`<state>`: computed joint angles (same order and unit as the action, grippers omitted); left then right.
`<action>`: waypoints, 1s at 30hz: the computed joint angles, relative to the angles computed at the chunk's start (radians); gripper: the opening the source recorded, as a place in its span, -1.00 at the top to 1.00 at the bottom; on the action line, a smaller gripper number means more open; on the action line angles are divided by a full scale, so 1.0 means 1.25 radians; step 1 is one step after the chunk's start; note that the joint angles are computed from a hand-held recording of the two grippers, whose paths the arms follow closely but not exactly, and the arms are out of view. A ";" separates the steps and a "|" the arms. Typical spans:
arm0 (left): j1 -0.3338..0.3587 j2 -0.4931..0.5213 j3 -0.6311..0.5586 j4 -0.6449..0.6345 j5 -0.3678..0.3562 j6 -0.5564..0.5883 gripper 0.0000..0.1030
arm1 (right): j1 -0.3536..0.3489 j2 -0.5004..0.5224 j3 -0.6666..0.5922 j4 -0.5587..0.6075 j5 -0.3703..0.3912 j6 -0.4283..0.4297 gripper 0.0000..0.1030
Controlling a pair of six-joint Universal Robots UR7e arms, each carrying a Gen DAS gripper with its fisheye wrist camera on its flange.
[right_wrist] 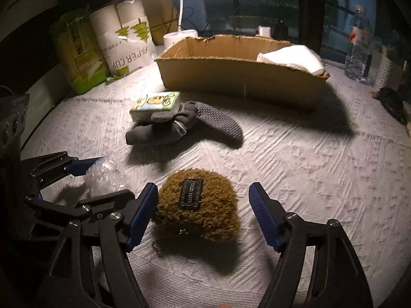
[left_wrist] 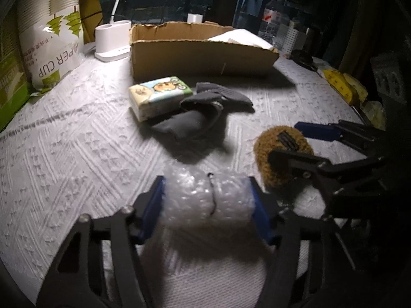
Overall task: Organize soft objects
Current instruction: 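Grasp the bubble-wrapped item with the left tool while the right tool grasps the brown plush pouch, then carry the bubble-wrapped item and brown pouch over the box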
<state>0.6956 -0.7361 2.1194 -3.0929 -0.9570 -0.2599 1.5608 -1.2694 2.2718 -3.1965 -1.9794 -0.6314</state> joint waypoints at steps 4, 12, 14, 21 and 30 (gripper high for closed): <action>-0.003 -0.001 0.004 -0.012 0.004 0.006 -0.19 | 0.000 0.006 -0.002 0.008 -0.004 0.004 -0.48; -0.007 -0.012 0.012 -0.028 0.026 0.012 -0.18 | 0.002 0.008 -0.007 0.032 0.002 0.009 -0.11; -0.008 -0.014 0.013 -0.033 0.029 0.015 -0.18 | 0.006 0.011 -0.007 0.026 -0.001 0.002 -0.04; -0.011 -0.016 0.005 -0.040 0.036 0.024 -0.18 | 0.009 0.001 -0.014 0.022 0.012 0.002 0.04; -0.012 -0.022 -0.009 -0.077 0.043 0.051 -0.18 | 0.021 -0.016 -0.038 0.026 0.031 -0.002 0.04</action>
<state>0.6810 -0.7632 2.1076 -3.1887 -0.9038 -0.1957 1.5873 -1.2888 2.2249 -3.1646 -1.9410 -0.6345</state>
